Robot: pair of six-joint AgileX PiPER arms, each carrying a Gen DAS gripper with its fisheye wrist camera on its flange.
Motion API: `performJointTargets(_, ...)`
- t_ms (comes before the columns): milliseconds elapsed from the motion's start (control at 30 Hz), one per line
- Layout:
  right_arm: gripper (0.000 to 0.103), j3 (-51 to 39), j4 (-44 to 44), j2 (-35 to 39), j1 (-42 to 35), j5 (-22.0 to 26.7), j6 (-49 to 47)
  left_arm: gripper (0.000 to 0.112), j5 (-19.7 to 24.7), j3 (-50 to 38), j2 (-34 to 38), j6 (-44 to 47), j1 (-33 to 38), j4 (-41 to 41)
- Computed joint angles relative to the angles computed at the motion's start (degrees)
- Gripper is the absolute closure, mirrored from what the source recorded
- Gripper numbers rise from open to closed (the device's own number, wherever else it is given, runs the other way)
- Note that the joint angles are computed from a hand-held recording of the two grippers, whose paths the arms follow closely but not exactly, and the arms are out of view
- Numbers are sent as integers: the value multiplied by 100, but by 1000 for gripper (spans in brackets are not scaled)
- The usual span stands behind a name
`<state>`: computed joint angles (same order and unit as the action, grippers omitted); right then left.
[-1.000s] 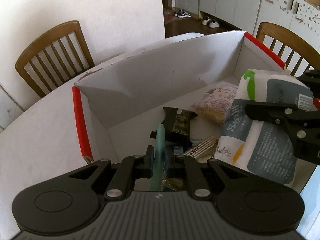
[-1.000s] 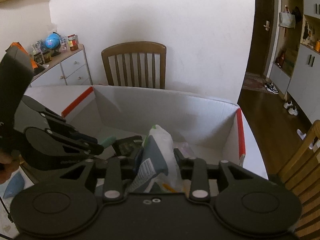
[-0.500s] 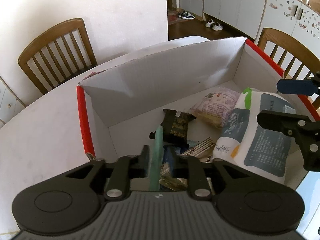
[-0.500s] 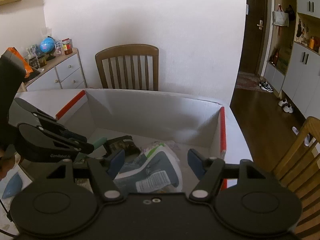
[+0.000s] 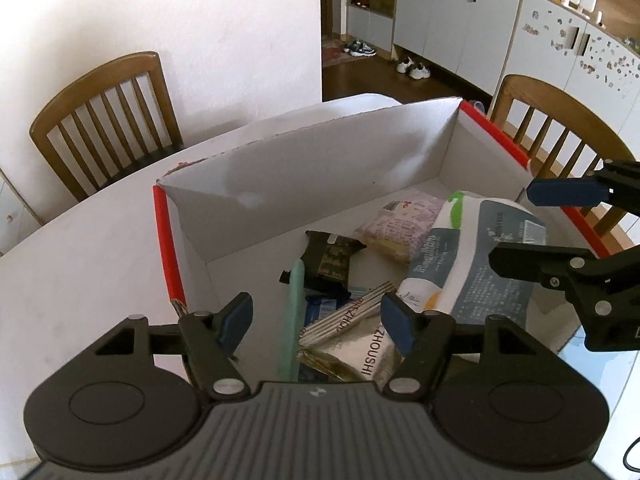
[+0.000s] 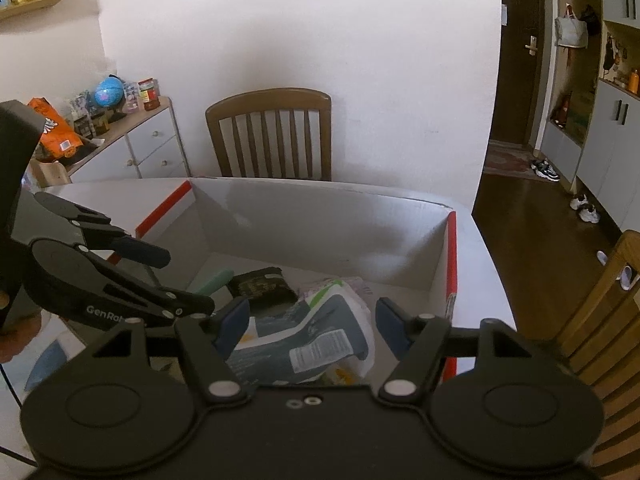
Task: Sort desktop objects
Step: 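Lower both items into the box and open both tools, then withdraw both tools from the box toward the sausage packet and white cable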
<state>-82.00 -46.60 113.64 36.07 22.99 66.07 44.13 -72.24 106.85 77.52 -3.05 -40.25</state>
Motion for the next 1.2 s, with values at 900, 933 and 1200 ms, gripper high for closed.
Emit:
performJointTargets(900,24,1055,-627,-1232,350,-182,355,27,1228,926,-1318,865,1239,-826)
performJointTargets(933,24,1096,-681,-1283,374,-199,406,25,1266,994,-1388,944,1347,-876)
performJointTargets(1200,23,993,-583,-1365,661,-86,295,18,1651,1344,-1724,1502,2295,-1155)
